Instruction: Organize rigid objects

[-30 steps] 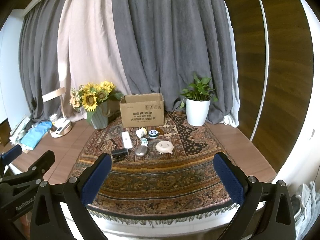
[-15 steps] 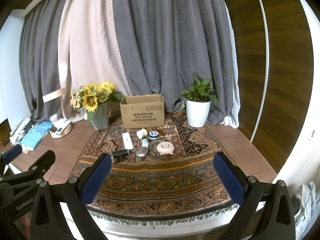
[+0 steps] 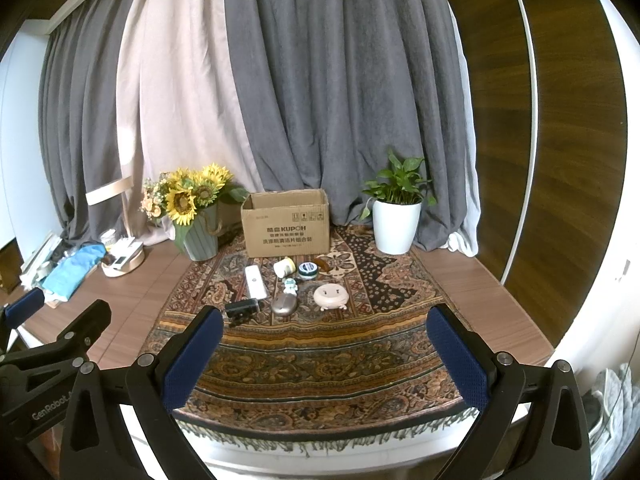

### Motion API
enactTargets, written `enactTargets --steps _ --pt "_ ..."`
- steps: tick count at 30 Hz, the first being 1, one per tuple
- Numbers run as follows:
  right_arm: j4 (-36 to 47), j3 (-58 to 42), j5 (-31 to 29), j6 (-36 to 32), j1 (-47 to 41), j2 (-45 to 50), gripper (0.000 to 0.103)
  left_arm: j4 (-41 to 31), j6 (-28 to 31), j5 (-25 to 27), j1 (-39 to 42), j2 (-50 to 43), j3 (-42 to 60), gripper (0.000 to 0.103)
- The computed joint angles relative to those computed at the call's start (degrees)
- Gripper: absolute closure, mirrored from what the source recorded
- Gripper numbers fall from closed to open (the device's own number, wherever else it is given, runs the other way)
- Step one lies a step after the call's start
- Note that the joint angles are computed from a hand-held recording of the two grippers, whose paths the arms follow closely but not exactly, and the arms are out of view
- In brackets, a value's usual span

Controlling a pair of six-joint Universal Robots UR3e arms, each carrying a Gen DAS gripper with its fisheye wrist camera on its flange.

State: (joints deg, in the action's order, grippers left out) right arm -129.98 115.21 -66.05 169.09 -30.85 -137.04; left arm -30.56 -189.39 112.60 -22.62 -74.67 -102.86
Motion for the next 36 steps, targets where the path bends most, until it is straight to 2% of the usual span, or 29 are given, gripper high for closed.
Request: enactTargets --steps 3,10,14,17,26,29,36 --pt "-1.5 -0.2 -1.9 1.1 2.1 1.2 0.0 -0.1 0.1 -0.1 0.0 0.1 -0.1 0.0" --pt "-1.2 0.0 -1.4 0.9 1.4 0.7 0.0 0.0 0.1 -0.2 0.2 0.0 0.1 0.0" --pt "-2.8 -0.8 -3.9 2.2 4.2 2.7 0.0 0.0 0.1 -0.2 0.1 0.1 -0.2 0.0" --pt "-1.4 -0.7 -2.7 1.6 3.0 1.5 0.0 -0.5 -0.1 0.0 0.1 -0.2 0.3 0.0" --pt "-4.1 1.1 -4.5 3.4 5.4 3.1 0.0 -0.9 -1.8 0.1 0.5 -1.1 -0.8 0.0" --pt "-4.4 2.1 -3.1 2.9 4.3 4.0 0.0 -1.0 -2.8 0.0 0.6 -3.0 -0.1 0.0" --pt "-12.6 2.0 -3.2 3.1 5.6 13.7 0.0 0.8 -4.6 0.0 0.7 -12.6 5.9 0.0"
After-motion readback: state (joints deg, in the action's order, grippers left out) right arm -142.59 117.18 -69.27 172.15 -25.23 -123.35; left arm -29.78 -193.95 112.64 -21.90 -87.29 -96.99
